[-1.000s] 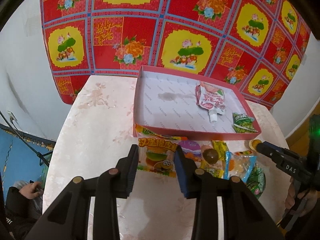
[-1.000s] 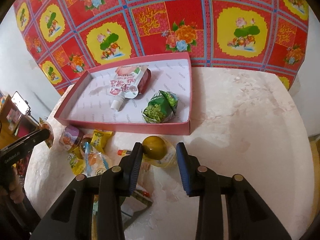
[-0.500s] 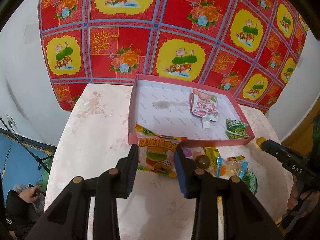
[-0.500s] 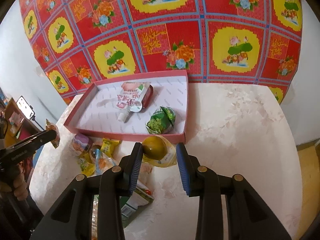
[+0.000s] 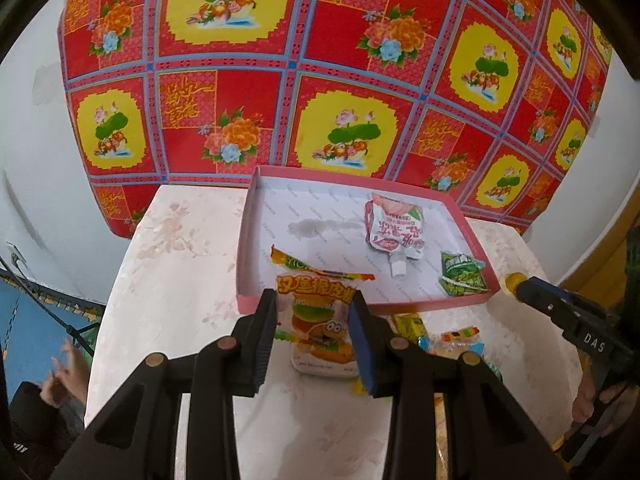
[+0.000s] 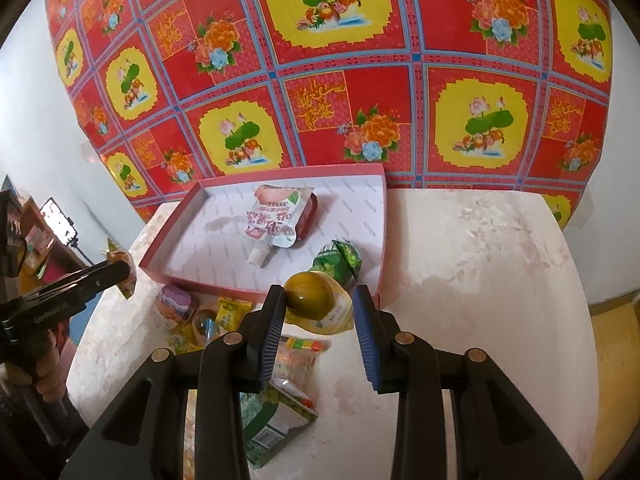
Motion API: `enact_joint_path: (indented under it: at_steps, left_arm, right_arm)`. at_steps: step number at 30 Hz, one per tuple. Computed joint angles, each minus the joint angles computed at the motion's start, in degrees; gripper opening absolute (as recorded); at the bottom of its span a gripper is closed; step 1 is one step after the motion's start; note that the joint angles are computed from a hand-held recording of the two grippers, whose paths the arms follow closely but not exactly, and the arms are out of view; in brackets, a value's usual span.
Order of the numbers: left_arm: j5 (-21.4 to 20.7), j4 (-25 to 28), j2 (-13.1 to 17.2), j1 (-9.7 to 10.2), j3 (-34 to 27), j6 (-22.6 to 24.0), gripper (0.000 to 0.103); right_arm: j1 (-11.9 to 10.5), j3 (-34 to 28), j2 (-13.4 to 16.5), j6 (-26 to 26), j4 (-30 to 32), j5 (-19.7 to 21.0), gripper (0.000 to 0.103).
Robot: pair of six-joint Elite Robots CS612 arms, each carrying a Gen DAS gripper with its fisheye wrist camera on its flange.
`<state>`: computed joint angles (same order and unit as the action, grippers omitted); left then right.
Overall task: Organize snacks
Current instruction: 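Place the packet in the pink tray with the left tool while the right tool places the candy there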
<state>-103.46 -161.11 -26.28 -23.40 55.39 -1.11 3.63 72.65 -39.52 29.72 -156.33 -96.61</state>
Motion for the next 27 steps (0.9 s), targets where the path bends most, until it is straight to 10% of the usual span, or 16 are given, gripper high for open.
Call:
enact_joint_path:
  at_steps: [27]
  left_arm:
    - [-0.4, 6.9, 4.6, -1.14, -9.0, 1.9, 0.037]
  right_arm:
    - [-0.5, -2.7, 2.2, -0.1, -0.4, 1.0, 0.036]
